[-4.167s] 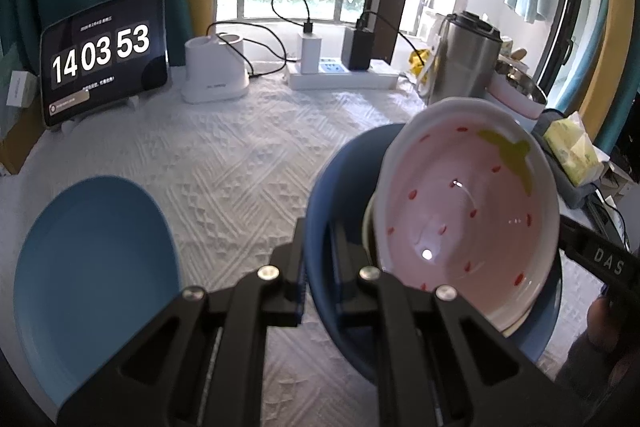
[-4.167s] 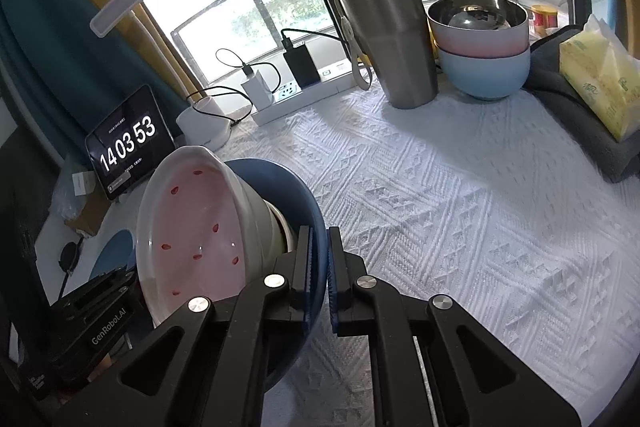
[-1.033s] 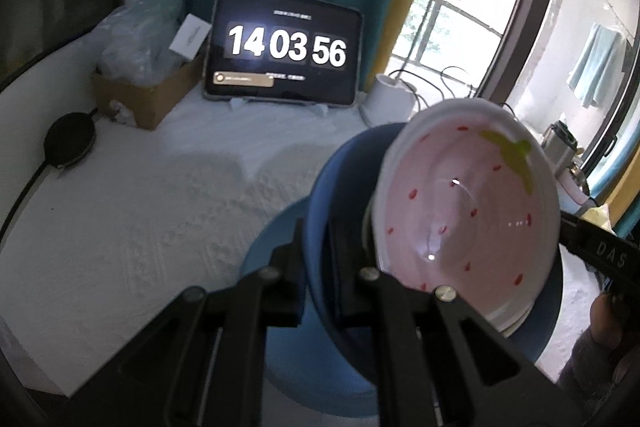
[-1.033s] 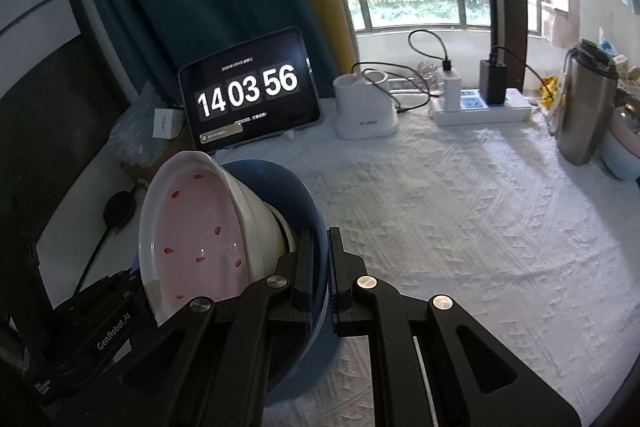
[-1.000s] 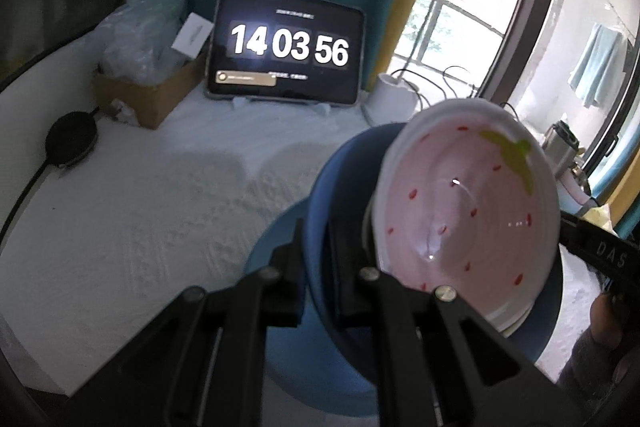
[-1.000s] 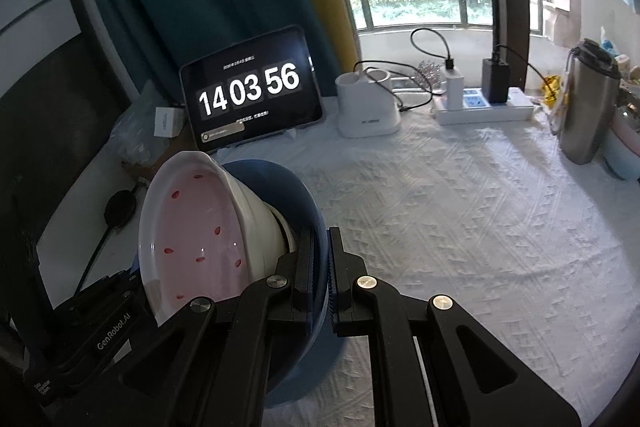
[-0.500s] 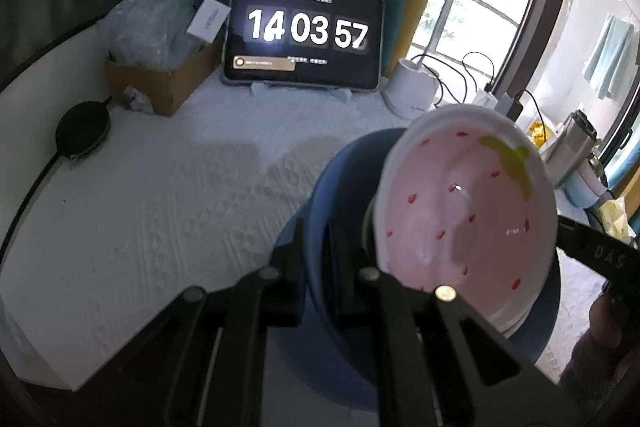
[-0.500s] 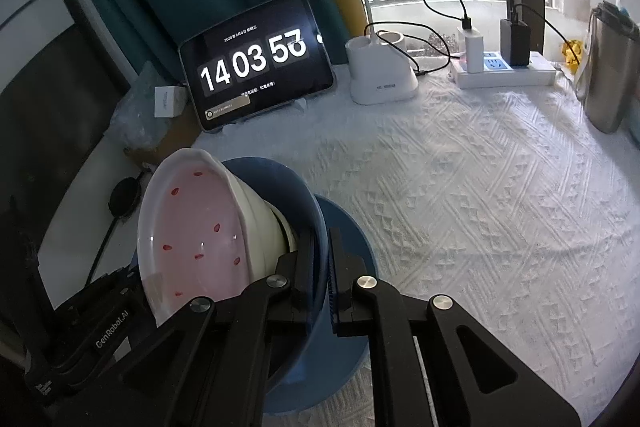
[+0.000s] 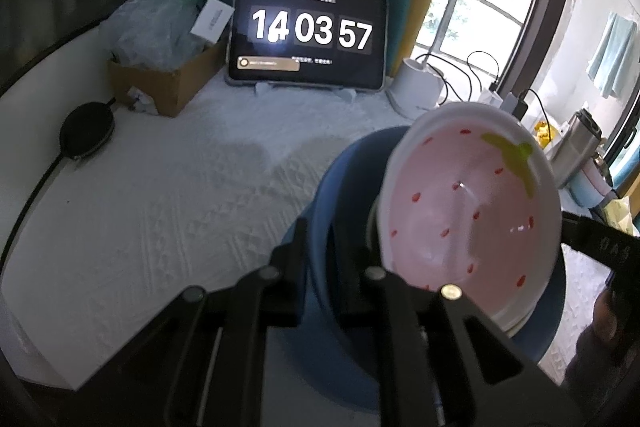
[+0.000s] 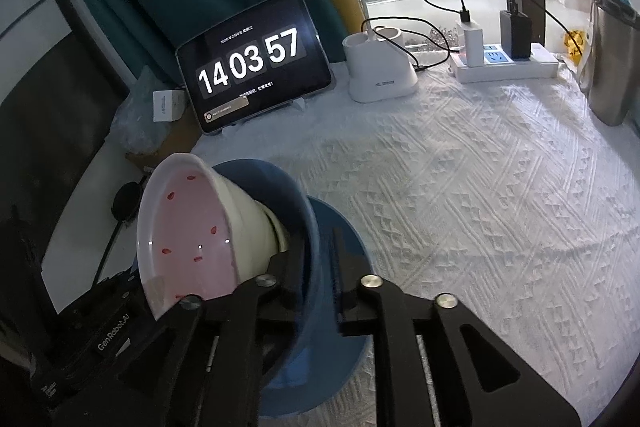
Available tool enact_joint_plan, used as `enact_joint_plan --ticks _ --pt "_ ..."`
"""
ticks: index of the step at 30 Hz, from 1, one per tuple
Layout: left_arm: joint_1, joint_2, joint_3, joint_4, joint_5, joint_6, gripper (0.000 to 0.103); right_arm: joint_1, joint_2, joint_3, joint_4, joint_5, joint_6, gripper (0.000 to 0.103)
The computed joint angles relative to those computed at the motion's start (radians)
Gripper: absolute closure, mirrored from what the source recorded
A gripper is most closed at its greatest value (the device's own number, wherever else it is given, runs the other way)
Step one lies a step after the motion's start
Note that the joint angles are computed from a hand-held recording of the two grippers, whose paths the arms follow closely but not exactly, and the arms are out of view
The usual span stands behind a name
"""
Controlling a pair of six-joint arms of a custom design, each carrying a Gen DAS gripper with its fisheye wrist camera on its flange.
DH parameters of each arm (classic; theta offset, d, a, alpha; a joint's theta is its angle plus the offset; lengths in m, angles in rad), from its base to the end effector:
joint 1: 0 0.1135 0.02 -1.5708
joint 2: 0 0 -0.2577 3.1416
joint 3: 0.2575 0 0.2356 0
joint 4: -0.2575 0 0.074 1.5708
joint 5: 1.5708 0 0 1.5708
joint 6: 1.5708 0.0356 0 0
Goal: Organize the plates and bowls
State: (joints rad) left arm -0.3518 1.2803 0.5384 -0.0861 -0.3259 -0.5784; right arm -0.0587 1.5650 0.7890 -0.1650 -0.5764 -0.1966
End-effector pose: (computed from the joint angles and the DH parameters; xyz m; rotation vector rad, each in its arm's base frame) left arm 0.2175 -0.0677 0.1713 -0.4133 2.3073 -0.0649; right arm 0.2850 0.0027 0.1705 -0.3942 2.3640 0.6025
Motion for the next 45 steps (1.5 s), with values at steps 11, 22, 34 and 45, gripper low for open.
enact_joint_plan --ticks 11,22,34,45 --pt "-0.101 -0.075 0.042 -0.150 -0.167 -0.081 0.081 -0.030 -0.052 -0.050 0.017 0.006 -0.063 0.064" --pt "-0.170 -0.161 0.038 -0.240 -0.251 -0.143 0.058 -0.116 -0.142 -0.096 -0.007 -0.051 -0.136 0.053" --pt "-0.375 -0.251 0.042 -0.321 -0.352 -0.244 0.021 -0.288 -0.340 -0.187 -0.068 -0.110 -0.261 0.047" --pt "-0.611 -0.242 0.087 -0.412 -0.493 -0.358 0.010 -0.476 -0.464 -0.220 -0.214 -0.202 -0.443 0.046"
